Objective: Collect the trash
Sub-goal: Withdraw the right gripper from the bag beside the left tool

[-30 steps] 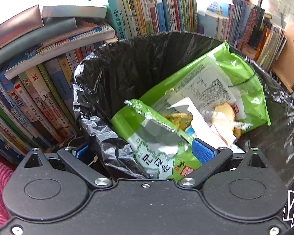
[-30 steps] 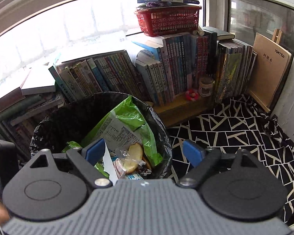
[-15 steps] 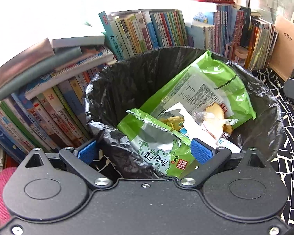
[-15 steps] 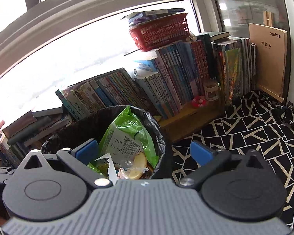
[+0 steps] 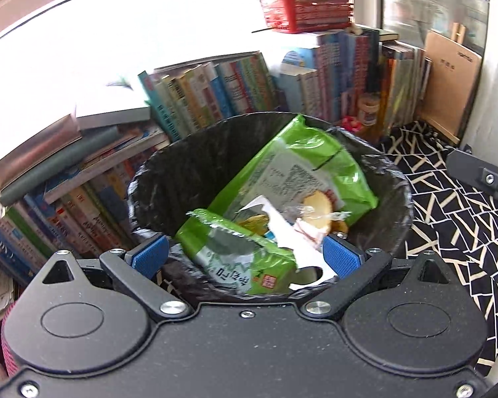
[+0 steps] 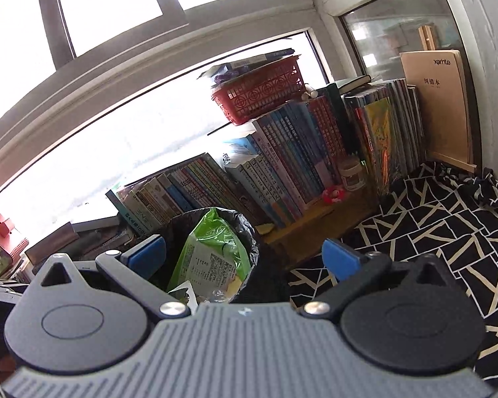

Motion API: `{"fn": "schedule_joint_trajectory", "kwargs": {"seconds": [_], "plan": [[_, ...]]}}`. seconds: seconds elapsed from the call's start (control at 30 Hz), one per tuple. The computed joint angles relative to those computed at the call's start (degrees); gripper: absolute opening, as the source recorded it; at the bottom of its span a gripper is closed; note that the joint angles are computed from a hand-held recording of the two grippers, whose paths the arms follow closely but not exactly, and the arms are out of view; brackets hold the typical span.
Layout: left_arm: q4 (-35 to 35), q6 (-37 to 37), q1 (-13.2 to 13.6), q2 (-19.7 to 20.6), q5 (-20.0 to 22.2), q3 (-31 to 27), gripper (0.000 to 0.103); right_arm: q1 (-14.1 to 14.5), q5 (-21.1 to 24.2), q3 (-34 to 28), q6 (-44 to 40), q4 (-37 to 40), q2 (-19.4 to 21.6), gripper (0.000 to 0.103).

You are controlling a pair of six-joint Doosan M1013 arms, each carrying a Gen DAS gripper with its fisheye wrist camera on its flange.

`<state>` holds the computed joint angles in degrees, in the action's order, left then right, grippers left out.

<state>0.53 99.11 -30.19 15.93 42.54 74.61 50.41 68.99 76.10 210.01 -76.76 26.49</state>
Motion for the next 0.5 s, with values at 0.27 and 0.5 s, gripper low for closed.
{"fn": "schedule_joint_trajectory", "kwargs": {"seconds": [0.27, 0.5], "plan": [[-2.2, 3.3, -0.8, 0.3, 1.3, -0.8, 0.099, -0.7, 3.6, -2.6, -9.8, 9.2, -0.4, 0.103], [-1.3, 1.9, -1.3, 1.8, 3.1, -2.5, 0.099, -2.8, -0.2, -2.2, -13.3, 14.1, -1.0, 0.103]]}}
